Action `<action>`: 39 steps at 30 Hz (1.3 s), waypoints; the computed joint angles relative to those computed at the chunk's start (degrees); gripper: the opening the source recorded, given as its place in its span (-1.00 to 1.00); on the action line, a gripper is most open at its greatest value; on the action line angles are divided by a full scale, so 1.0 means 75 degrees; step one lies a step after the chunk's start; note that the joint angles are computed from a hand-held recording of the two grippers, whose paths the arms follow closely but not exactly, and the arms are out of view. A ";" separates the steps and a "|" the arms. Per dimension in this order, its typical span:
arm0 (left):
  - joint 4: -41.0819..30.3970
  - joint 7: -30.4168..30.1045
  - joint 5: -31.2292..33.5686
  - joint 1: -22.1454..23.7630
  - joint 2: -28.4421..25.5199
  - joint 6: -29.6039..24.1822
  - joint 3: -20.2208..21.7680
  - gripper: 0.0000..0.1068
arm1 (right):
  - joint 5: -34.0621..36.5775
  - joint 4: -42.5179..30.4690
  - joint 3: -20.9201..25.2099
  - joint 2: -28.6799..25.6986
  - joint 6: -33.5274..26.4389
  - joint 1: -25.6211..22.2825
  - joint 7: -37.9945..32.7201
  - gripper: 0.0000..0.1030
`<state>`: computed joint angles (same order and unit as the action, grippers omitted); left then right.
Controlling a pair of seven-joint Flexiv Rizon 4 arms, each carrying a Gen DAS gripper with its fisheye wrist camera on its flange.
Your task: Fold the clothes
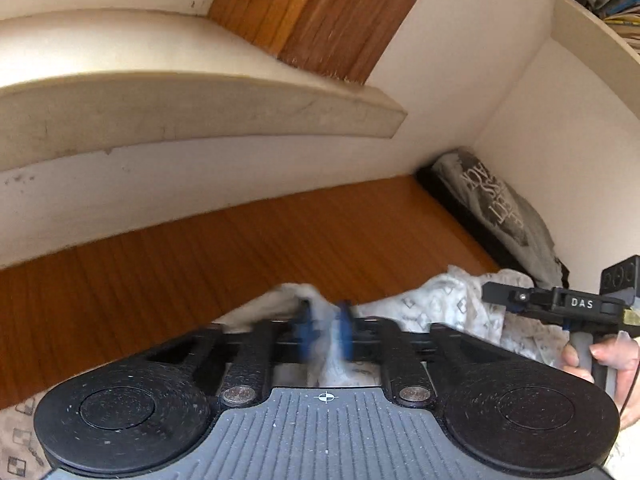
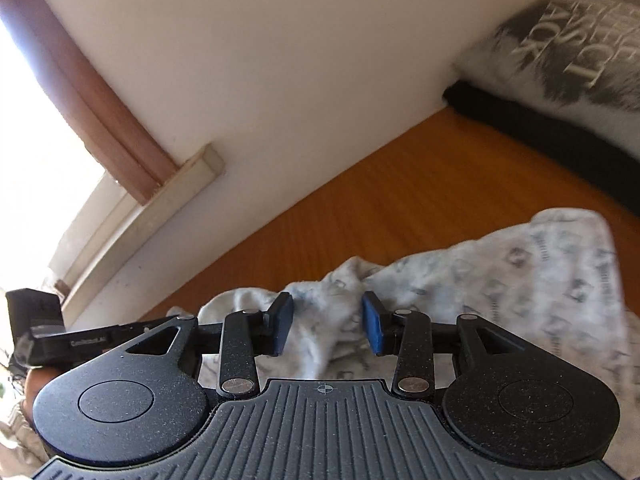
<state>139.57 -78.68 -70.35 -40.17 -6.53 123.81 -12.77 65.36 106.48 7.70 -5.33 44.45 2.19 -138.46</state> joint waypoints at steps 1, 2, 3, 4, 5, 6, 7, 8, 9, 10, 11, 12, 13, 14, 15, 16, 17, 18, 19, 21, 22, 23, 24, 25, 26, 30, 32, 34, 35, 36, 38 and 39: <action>-0.0039 0.0305 -0.0233 -0.0103 -0.0054 0.0316 -0.0045 -0.94 | 0.0003 -0.0027 0.0019 -0.0039 0.0051 0.0038 0.0018 -0.28; -0.0122 0.0629 -0.0553 -0.0235 -0.0169 0.0852 -0.0111 -0.94 | 0.0120 -0.0050 0.0036 -0.0042 0.0090 0.0036 -0.0103 -0.41; -0.0119 0.0634 -0.0593 -0.0299 -0.0236 0.1344 -0.0124 -0.94 | 0.0301 -0.0067 0.0049 -0.0028 0.0120 0.0016 -0.0287 -0.84; -0.0047 0.0501 -0.0523 -0.0323 -0.0208 0.1648 -0.0113 -0.94 | 0.0936 -0.0036 0.0035 0.0096 0.0072 -0.0136 -0.0909 -0.83; 0.0010 0.0395 -0.0509 -0.0345 -0.0182 0.1915 -0.0112 -0.94 | 0.1578 0.0006 -0.0020 0.0227 -0.0037 -0.0273 -0.1513 -0.83; 0.0023 0.0417 -0.0568 -0.0360 -0.0159 0.2075 -0.0127 -0.94 | 0.2257 0.0086 -0.0111 0.0389 -0.0215 -0.0411 -0.2001 -0.83; -0.0011 0.0578 -0.0702 -0.0370 -0.0138 0.2112 -0.0158 -0.94 | 0.2860 0.0180 -0.0222 0.0546 -0.0404 -0.0516 -0.2418 -0.81; -0.0048 0.0740 -0.0835 -0.0382 -0.0118 0.2151 -0.0187 -0.94 | 0.2976 0.0233 -0.0259 0.0645 -0.0344 -0.0470 -0.2466 -0.78; -0.0119 0.0955 -0.1029 -0.0399 -0.0122 0.2169 -0.0228 -0.94 | 0.2593 0.0234 -0.0192 0.0679 0.0040 -0.0285 -0.2274 -0.67; -0.0194 0.1146 -0.1201 -0.0408 -0.0147 0.2147 -0.0268 -0.94 | 0.2204 0.0249 -0.0127 0.0707 0.0412 -0.0109 -0.2090 -0.65; -0.0216 0.1201 -0.1246 -0.0403 -0.0163 0.2107 -0.0283 -0.94 | 0.1978 0.0288 -0.0103 0.0727 0.0733 0.0011 -0.2171 -0.60; -0.0228 0.1234 -0.1284 -0.0406 -0.0203 0.2121 -0.0297 -0.94 | 0.1747 0.0332 -0.0074 0.0741 0.1059 0.0127 -0.2243 -0.48; -0.0245 0.1287 -0.1340 -0.0422 -0.0267 0.2194 -0.0313 -0.94 | 0.1515 0.0382 -0.0038 0.0749 0.1415 0.0242 -0.2330 -0.39; -0.0239 0.1284 -0.1361 -0.0421 -0.0305 0.2206 -0.0313 -0.94 | 0.1328 0.0449 0.0017 0.0729 0.1963 0.0367 -0.2595 -0.34; -0.0210 0.1219 -0.1344 -0.0399 -0.0317 0.2147 -0.0297 -0.94 | 0.1118 0.0513 0.0072 0.0689 0.2503 0.0490 -0.2827 -0.27; -0.0180 0.1152 -0.1323 -0.0376 -0.0328 0.2088 -0.0281 -0.94 | 0.0657 0.0574 0.0120 0.0580 0.2923 0.0621 -0.2774 -0.22; -0.0146 0.1067 -0.1276 -0.0348 -0.0337 0.2030 -0.0260 -0.94 | 0.0119 0.0638 0.0144 0.0460 0.3155 0.0719 -0.2581 -0.19; -0.0085 0.0943 -0.1178 -0.0316 -0.0332 0.1972 -0.0231 -0.94 | -0.0451 0.0698 0.0147 0.0347 0.3206 0.0774 -0.2356 -0.12; 0.0000 0.0797 -0.1048 -0.0281 -0.0311 0.1913 -0.0197 -0.94 | -0.0814 0.0757 0.0180 0.0243 0.3382 0.0818 -0.2315 -0.10; 0.0065 0.0653 -0.0849 -0.0215 -0.0333 0.1831 -0.0148 -0.94 | -0.0949 0.0836 0.0269 0.0141 0.3693 0.0769 -0.2601 0.00; 0.0049 0.0682 -0.0823 -0.0193 -0.0375 0.1818 -0.0138 -0.94 | -0.1013 0.0840 0.0283 0.0129 0.3596 0.0708 -0.2600 0.05; 0.0050 0.0697 -0.0798 -0.0181 -0.0400 0.1807 -0.0130 -0.94 | -0.1042 0.0848 0.0267 0.0145 0.3419 0.0607 -0.2634 0.07; 0.0076 0.0694 -0.0775 -0.0181 -0.0405 0.1800 -0.0125 -0.94 | -0.1116 0.0873 0.0287 0.0132 0.3455 0.0597 -0.2583 0.08; 0.0089 0.0711 -0.0769 -0.0185 -0.0426 0.1808 -0.0125 -0.94 | -0.1156 0.0907 0.0313 0.0132 0.3479 0.0582 -0.2587 0.07; 0.0113 0.0727 -0.0773 -0.0199 -0.0442 0.1825 -0.0129 -0.94 | -0.1180 0.0937 0.0336 0.0135 0.3503 0.0570 -0.2596 0.06; 0.0442 0.0043 -0.0131 -0.0086 -0.0339 0.1662 -0.0007 -0.94 | -0.0689 0.0931 0.0360 0.0293 0.3494 0.0433 -0.2890 -0.81; 0.0637 -0.0461 0.0408 0.0027 -0.0267 0.1627 0.0091 -0.94 | -0.0337 0.0944 0.0252 0.0507 0.3347 0.0337 -0.3052 -0.82; 0.0640 -0.0462 0.0438 0.0035 -0.0257 0.1597 0.0099 -0.94 | -0.0008 0.0967 0.0092 0.0726 0.3198 0.0286 -0.3190 -0.81; 0.0624 -0.0421 0.0411 0.0025 -0.0263 0.1599 0.0094 -0.94 | -0.0098 0.1011 0.0034 0.0824 0.3141 0.0282 -0.3016 -0.77; 0.0608 -0.0384 0.0374 0.0010 -0.0273 0.1620 0.0085 -0.94 | -0.0685 0.1104 -0.0022 0.0793 0.3018 0.0344 -0.2450 -0.64; 0.0629 -0.0448 0.0440 0.0014 -0.0263 0.1639 0.0093 -0.94 | -0.0968 0.1233 -0.0075 0.0772 0.3235 0.0405 -0.2103 -0.31; 0.0643 -0.0485 0.0478 0.0019 -0.0256 0.1642 0.0098 -0.94 | -0.0852 0.1241 -0.0136 0.0793 0.3231 0.0385 -0.2136 -0.15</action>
<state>144.39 -82.31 -66.77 -40.03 -8.45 136.13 -12.03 58.96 115.79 6.68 0.61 68.68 5.08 -154.47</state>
